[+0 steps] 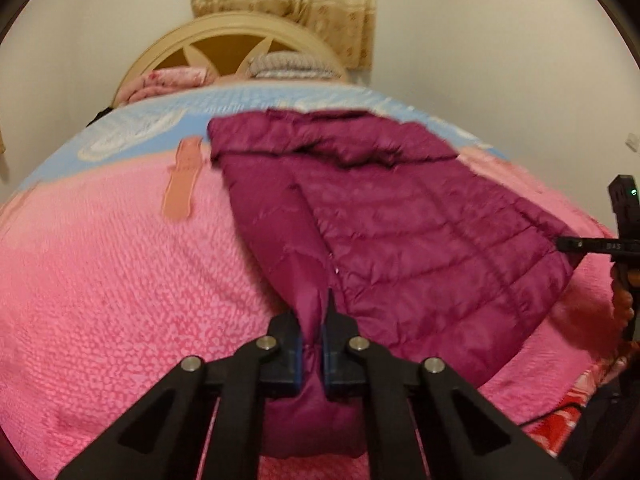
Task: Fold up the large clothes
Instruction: 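Grasp the hem end of the narrow folded jacket with both tools and lift, then fold the hem end over toward the collar with both tools and release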
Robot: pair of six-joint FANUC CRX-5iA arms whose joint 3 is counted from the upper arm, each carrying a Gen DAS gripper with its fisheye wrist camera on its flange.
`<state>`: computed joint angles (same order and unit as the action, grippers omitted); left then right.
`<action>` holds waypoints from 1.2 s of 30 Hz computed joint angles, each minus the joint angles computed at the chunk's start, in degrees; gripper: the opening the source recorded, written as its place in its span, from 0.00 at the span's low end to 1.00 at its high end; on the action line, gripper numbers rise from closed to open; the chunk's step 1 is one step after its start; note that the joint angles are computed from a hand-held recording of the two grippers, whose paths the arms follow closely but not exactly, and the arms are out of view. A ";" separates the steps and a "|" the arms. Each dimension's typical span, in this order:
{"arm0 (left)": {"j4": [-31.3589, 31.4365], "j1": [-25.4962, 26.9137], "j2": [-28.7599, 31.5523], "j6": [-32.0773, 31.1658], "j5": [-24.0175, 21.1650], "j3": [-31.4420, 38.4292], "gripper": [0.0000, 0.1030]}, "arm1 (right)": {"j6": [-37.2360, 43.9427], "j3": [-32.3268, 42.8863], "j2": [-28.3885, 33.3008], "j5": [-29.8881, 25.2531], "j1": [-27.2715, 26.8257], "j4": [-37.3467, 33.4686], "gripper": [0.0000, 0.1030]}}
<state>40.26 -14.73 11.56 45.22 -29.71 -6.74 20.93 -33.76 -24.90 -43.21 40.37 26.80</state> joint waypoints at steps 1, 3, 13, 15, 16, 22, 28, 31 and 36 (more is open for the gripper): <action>4.22 0.51 -0.98 -3.44 -0.54 -1.47 0.06 | -0.45 -0.26 -0.88 -0.43 0.78 0.76 0.08; 11.28 1.31 -2.45 -7.91 -2.20 -3.56 0.06 | -1.08 -0.79 -3.07 -0.91 2.08 1.52 0.08; 31.47 3.40 -6.85 -17.42 -9.79 -5.67 0.06 | -7.20 -1.80 -13.87 2.08 5.33 6.41 0.07; 34.69 3.54 -6.63 -19.38 -10.78 -5.01 0.06 | -7.32 -1.20 -14.52 3.56 4.77 7.62 0.07; 35.17 3.44 -6.03 -19.72 -10.60 -4.15 0.06 | -6.24 -0.40 -14.40 4.90 3.74 7.20 0.07; 33.17 4.21 2.26 -16.36 -11.31 6.05 0.06 | 5.88 8.10 -6.47 12.44 -6.89 -0.57 0.07; 27.05 4.26 11.43 -10.04 -11.71 17.98 0.06 | 17.16 19.68 6.30 14.77 -16.26 -10.85 0.07; 23.84 4.31 15.50 -6.82 -11.75 23.46 0.06 | 22.14 25.33 11.86 14.06 -19.85 -16.55 0.07; 13.14 4.21 21.41 3.38 -10.39 33.48 0.20 | 25.14 32.19 19.88 12.92 -24.35 -20.72 0.07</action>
<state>53.39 -10.52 32.97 48.60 -40.10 26.74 46.07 -1.57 -5.02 -30.29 16.02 6.08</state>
